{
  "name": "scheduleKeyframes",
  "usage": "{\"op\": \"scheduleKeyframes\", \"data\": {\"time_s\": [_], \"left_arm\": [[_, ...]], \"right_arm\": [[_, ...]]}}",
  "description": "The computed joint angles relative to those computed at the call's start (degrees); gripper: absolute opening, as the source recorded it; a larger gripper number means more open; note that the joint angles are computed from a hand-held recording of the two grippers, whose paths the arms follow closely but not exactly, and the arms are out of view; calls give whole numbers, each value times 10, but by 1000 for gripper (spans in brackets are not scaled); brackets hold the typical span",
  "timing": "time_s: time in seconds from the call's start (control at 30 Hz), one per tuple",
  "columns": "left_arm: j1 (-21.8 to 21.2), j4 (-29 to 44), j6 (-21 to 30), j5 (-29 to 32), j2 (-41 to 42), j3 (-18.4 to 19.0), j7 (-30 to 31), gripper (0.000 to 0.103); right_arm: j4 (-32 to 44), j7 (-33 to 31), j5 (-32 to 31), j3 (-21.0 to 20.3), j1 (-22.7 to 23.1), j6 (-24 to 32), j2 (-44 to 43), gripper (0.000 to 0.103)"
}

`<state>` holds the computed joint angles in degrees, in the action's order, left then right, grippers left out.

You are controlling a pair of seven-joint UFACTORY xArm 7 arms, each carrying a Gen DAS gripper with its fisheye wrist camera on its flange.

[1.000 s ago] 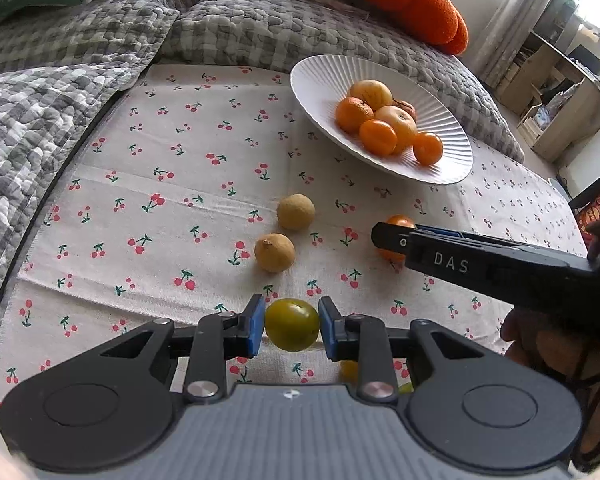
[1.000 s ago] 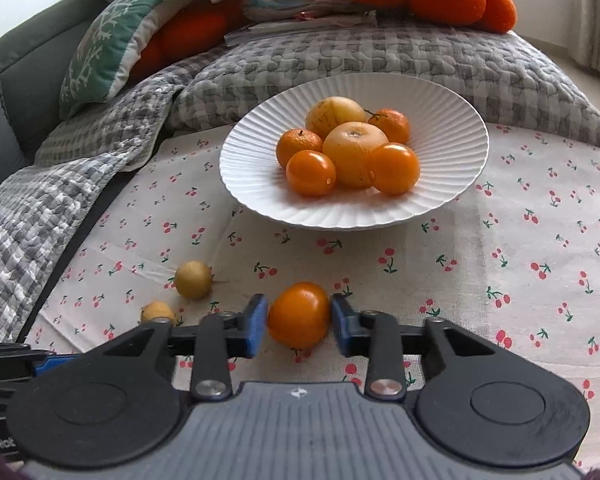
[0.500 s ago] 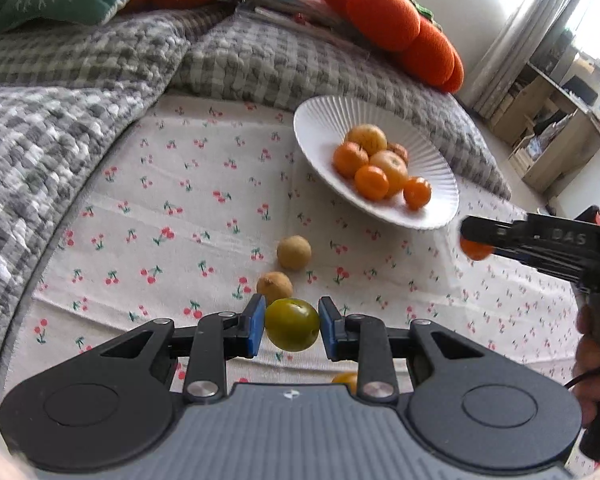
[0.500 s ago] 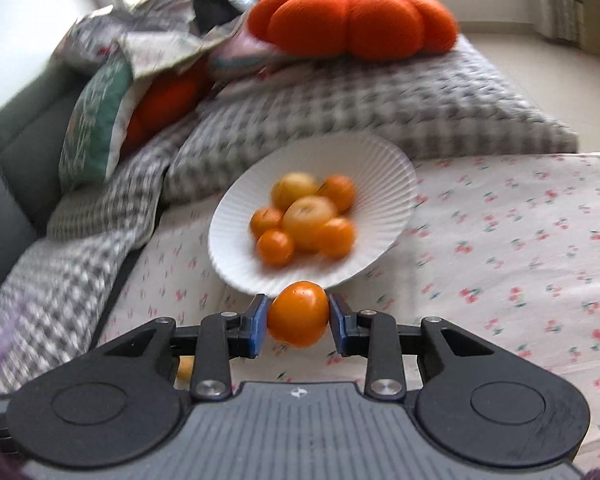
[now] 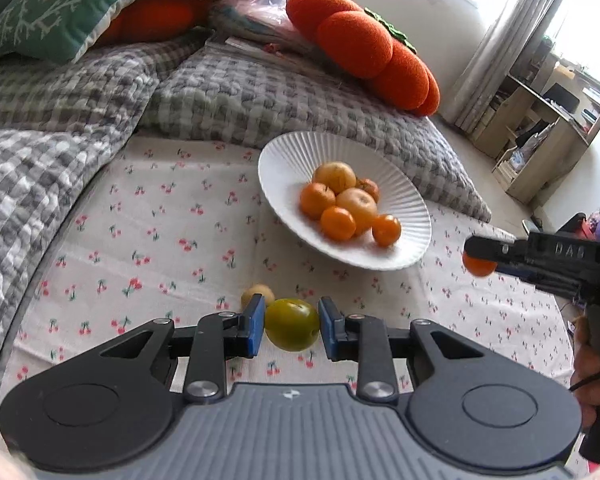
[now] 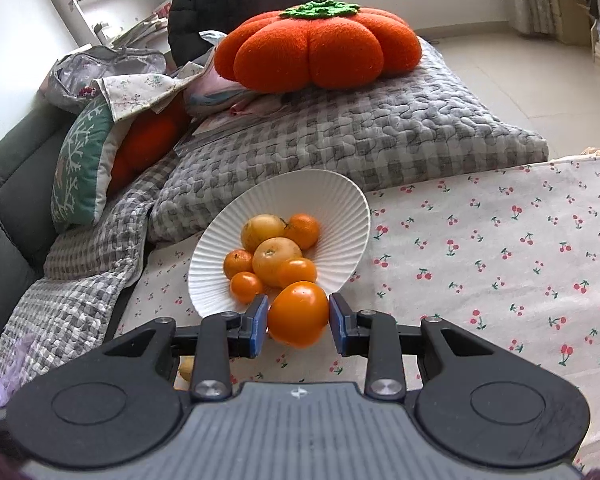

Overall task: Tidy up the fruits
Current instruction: 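Carry both fruits over the white plate and open both tools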

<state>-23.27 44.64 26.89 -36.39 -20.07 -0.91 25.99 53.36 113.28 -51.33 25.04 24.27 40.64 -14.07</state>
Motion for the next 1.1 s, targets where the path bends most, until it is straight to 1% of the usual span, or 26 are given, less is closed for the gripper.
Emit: {"op": "scheduleKeyframes", "data": {"time_s": [0.17,0.27,0.4,0.57,0.63,0.7,0.77,0.9,1.03,1.1], "left_arm": [[5,40,1,-10,41,-1,-11,25],[14,64,-3,-12,68,-10,-21,25],[20,99,-10,-19,105,-23,-15,25],[27,149,-42,-26,158,-45,-5,25],[35,167,-59,-9,182,-54,-19,25],[42,187,-71,-16,209,-62,-14,25],[51,209,-72,5,235,-69,-34,25],[69,245,-82,4,272,-91,-35,25],[75,259,-94,18,294,-111,-27,25],[79,262,-104,17,302,-120,-17,25]], "right_arm": [[0,14,-5,-1,-5,32,0,30],[-5,22,-15,-4,-9,38,-2,30],[-6,12,-29,-14,-13,27,4,30],[1,-7,-49,-29,-22,5,17,30],[3,-14,-57,-35,-25,-4,23,30],[12,-27,-56,-40,-25,-4,34,30],[18,-38,-58,-48,-25,-13,43,30],[35,-61,-63,-62,-22,-29,70,30],[53,-75,-68,-75,-12,-37,96,30],[59,-72,-77,-82,-7,-42,105,30]]}}
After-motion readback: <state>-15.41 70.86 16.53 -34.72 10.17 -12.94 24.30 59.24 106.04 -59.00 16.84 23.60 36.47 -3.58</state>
